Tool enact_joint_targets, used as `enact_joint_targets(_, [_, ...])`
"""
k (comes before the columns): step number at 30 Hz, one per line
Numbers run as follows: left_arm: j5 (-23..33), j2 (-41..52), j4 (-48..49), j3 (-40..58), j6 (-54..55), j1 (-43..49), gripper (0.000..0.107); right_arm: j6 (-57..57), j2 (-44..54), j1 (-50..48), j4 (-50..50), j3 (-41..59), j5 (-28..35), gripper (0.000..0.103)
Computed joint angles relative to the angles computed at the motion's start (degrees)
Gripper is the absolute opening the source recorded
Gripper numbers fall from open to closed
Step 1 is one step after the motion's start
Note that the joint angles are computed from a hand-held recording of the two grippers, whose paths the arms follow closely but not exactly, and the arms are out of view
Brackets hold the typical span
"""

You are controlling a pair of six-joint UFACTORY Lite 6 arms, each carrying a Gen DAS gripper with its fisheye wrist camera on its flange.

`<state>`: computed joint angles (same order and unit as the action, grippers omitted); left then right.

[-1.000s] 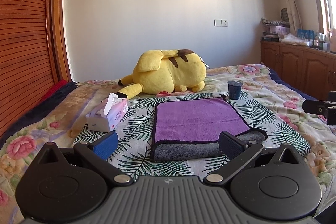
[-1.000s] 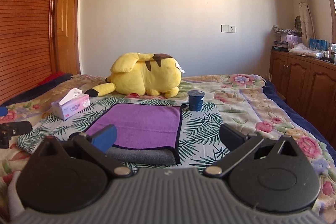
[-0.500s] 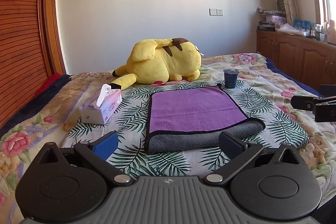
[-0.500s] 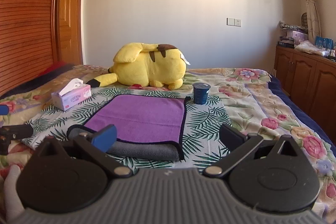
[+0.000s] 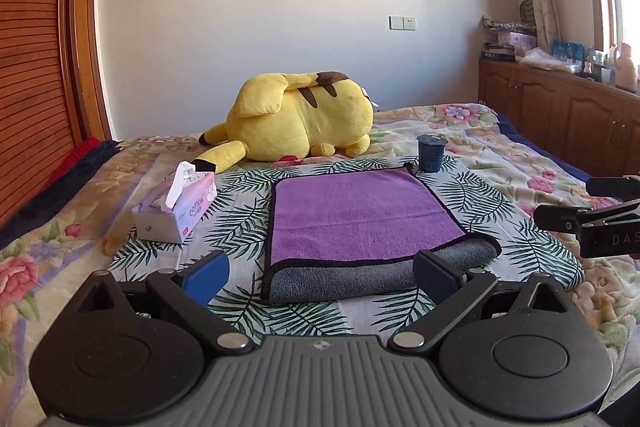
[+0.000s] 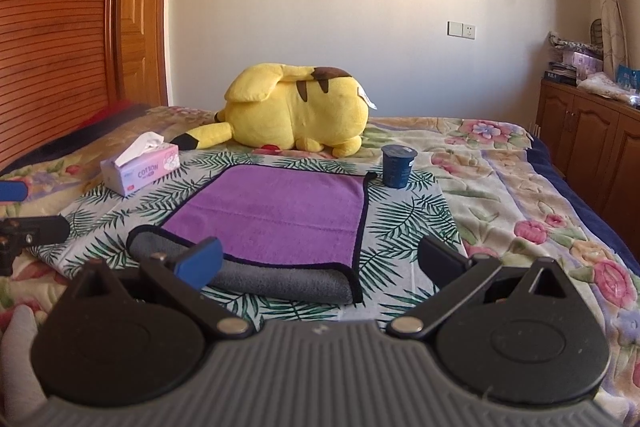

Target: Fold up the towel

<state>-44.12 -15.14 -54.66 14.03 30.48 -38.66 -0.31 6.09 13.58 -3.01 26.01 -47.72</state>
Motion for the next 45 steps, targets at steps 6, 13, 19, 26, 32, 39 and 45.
enact_joint_targets(6, [2.63,2.07,5.4,2.02,-2.28,3.94,0.08,1.24,1.53,-0.85,-2.09,1.88,0.8,0.103])
enact_joint_targets(13, [6.19,5.84,13.35,5.19,-6.2,9.76,0.074,2.11,5.83,-1.52,-5.66,6.95,2.71,0.103])
enact_joint_targets(19, [8.08,10.48,21.01,8.64,-10.35,14.88,0.074,2.99,9.85,-1.88,-8.33,11.82,5.01,0.098])
enact_joint_targets(26, [10.69,16.83,25.87,13.89,-12.3,20.28,0.069,4.22,15.71,-2.38,-10.57,18.73,8.31,0.088])
enact_joint_targets(32, [12.57,21.02,30.84,17.64,-14.86,23.98,0.068,6.16,20.88,-3.3,-12.31,24.8,10.94,0.083])
enact_joint_targets(39, [13.82,27.21,35.5,22.8,-16.71,27.14,0.064,8.71,25.8,-4.35,-14.92,31.03,13.66,0.078])
enact_joint_targets(45, [15.85,32.11,40.24,27.48,-19.98,30.09,0.058,12.4,30.14,-5.35,-18.89,36.43,16.62,0.073])
